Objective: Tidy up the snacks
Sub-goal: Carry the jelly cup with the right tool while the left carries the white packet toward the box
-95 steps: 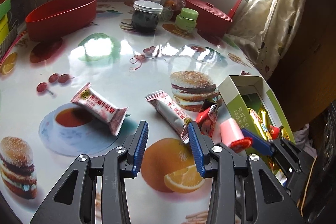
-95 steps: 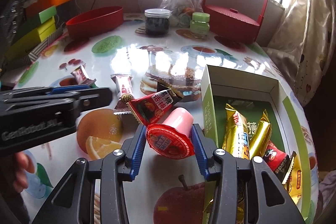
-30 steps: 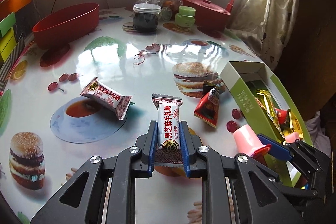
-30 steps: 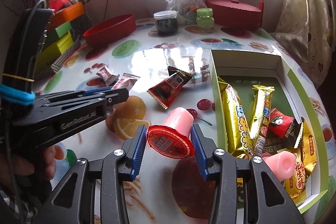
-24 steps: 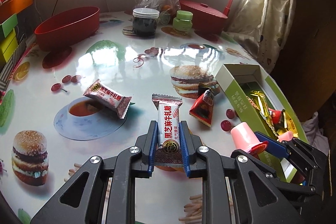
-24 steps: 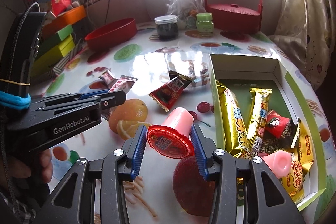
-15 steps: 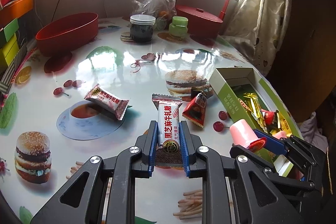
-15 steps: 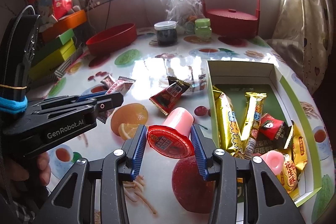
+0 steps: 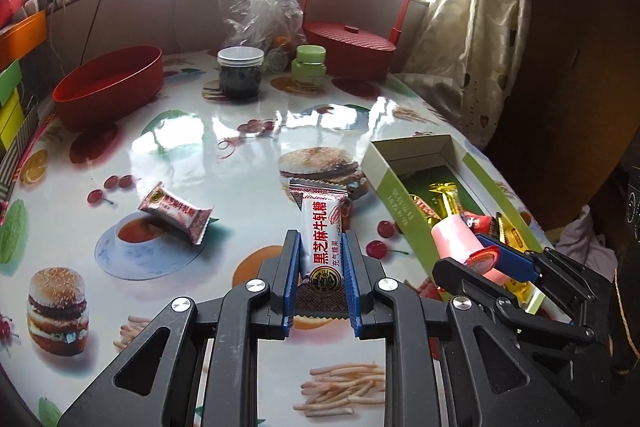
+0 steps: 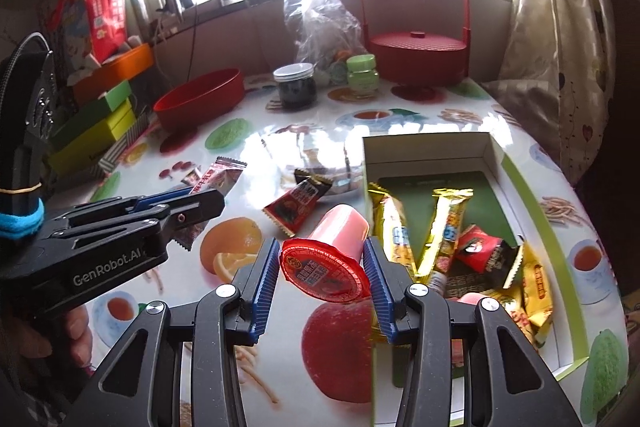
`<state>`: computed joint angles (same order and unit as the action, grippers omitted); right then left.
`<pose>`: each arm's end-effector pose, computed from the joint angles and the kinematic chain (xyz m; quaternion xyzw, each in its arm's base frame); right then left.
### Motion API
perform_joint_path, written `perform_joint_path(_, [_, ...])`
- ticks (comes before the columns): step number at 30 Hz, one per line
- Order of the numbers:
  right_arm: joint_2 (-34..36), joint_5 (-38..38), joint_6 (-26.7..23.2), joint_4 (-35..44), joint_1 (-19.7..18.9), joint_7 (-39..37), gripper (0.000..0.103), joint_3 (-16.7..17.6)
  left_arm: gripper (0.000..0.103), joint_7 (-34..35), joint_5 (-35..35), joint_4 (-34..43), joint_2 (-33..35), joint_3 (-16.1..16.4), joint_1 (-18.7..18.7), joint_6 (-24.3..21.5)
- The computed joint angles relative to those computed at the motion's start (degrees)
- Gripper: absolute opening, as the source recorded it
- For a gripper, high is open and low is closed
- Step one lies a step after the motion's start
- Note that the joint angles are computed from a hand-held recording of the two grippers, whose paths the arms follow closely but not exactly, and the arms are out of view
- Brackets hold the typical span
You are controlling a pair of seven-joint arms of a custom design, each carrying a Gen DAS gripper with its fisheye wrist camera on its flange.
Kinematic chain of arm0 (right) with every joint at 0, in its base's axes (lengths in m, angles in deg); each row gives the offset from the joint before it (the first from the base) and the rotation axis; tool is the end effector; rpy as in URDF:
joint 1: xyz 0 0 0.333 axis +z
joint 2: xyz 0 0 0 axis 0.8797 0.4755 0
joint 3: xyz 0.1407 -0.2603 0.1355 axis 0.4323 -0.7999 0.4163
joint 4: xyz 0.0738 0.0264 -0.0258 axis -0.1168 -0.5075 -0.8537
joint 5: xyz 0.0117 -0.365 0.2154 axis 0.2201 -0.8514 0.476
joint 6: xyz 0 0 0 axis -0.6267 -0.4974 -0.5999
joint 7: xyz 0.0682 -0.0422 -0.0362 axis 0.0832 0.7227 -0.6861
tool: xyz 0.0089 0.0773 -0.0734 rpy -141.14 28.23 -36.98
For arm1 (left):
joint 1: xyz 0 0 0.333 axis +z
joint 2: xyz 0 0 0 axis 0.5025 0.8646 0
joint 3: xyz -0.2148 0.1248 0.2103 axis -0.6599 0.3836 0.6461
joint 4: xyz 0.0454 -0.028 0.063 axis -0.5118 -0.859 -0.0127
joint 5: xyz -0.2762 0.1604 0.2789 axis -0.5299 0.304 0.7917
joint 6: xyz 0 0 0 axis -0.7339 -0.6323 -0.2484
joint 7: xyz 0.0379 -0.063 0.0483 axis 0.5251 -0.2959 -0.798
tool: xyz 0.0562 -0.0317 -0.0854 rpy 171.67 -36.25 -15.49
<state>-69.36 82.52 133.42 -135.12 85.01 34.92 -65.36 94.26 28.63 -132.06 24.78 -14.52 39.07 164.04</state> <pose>0.5380 0.2544 0.4979 -0.8198 0.4015 -0.0833 0.3998 0.4766 -0.0688 0.5080 -0.7524 0.5409 -0.2894 0.2399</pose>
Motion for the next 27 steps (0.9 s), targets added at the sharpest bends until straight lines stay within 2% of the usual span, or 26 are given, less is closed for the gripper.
perform_joint_path(27, [-0.8, 1.1, 3.3, -0.6, -2.4, 2.0, 0.042, -2.3, 0.022, 4.3, -2.0, 6.1, 6.0, 0.9, -5.4, 0.7])
